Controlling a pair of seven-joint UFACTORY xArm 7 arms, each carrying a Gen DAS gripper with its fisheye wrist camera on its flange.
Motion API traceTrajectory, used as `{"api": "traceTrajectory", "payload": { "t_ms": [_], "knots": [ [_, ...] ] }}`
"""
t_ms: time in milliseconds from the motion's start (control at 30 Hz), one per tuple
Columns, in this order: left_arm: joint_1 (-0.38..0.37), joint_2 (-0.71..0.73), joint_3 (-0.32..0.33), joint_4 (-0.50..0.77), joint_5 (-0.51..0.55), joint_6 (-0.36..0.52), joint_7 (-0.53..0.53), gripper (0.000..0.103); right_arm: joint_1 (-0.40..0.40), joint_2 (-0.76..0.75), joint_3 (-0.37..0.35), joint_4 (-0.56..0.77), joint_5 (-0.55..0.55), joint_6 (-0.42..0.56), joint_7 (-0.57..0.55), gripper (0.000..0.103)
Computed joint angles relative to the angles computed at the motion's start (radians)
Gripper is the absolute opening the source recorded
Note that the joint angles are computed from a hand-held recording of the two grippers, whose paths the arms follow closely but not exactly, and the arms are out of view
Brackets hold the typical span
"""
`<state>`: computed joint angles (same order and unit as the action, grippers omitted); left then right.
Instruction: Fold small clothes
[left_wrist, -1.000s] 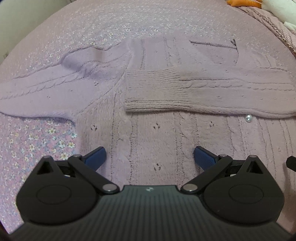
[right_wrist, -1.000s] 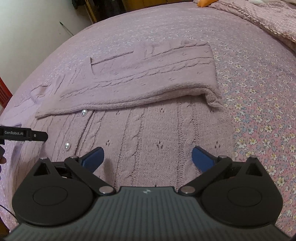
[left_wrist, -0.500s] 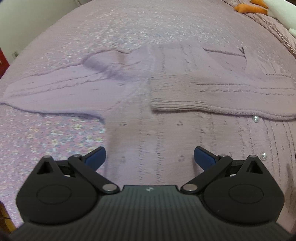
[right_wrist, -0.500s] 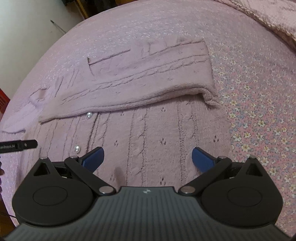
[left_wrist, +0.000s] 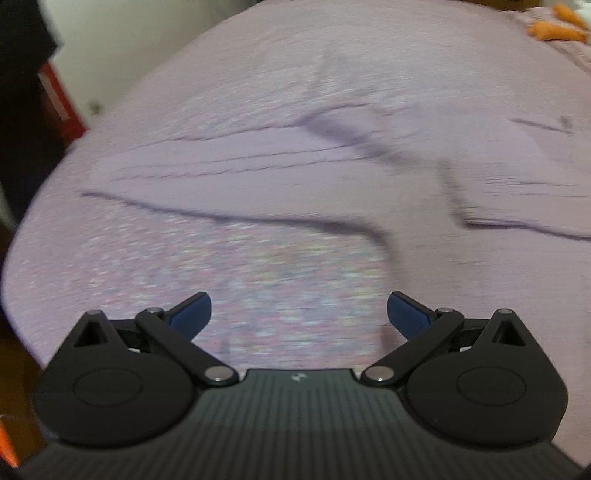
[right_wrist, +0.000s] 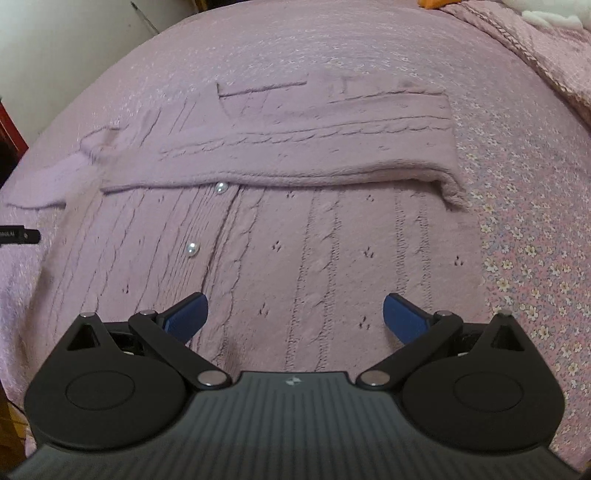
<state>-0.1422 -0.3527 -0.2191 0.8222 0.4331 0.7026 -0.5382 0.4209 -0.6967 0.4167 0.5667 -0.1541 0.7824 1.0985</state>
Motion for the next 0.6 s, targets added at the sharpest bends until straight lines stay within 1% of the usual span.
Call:
{"api": "traceTrajectory", "payload": {
  "t_ms": [67, 200, 267, 333, 367, 400, 467, 500, 600],
  "knots": [
    [0.034, 0.007, -0.004, 0.003, 0.061, 0.012, -0.021, 0.103, 0.001, 0.018, 0.002, 0.008, 0.007, -0.002, 0.007, 0.103],
    [0.072, 0.039, 0.026, 0.018, 0.123, -0.018, -0.007, 0.103, 0.008, 0.045, -0.004, 0.013, 0.02, -0.004, 0.014, 0.103],
    [0.091, 0.068, 0.048, 0.035, 0.136, -0.047, -0.004, 0.103, 0.006, 0.057, 0.003, 0.015, 0.017, 0.0, 0.029, 0.103],
    [0.105, 0.098, 0.076, 0.047, 0.114, -0.095, -0.018, 0.103, 0.009, 0.068, 0.004, 0.015, 0.022, 0.007, 0.047, 0.103],
    [0.119, 0.113, 0.083, 0.053, 0.119, -0.126, -0.047, 0.103, 0.011, 0.074, 0.005, 0.015, 0.023, 0.01, 0.055, 0.103],
    [0.138, 0.119, 0.083, 0.052, 0.148, -0.152, -0.09, 0.103, 0.009, 0.082, 0.012, 0.02, 0.014, 0.02, 0.062, 0.103],
    [0.171, 0.159, 0.07, 0.077, 0.227, -0.173, -0.193, 0.103, 0.01, 0.105, 0.022, 0.039, -0.007, 0.046, 0.064, 0.103],
    [0.177, 0.178, 0.074, 0.089, 0.248, -0.182, -0.228, 0.103, 0.01, 0.117, 0.028, 0.049, -0.018, 0.058, 0.067, 0.103],
    [0.171, 0.237, 0.107, 0.122, 0.254, -0.226, -0.279, 0.101, 0.009, 0.15, 0.046, 0.069, -0.056, 0.08, 0.094, 0.103]
  ]
}}
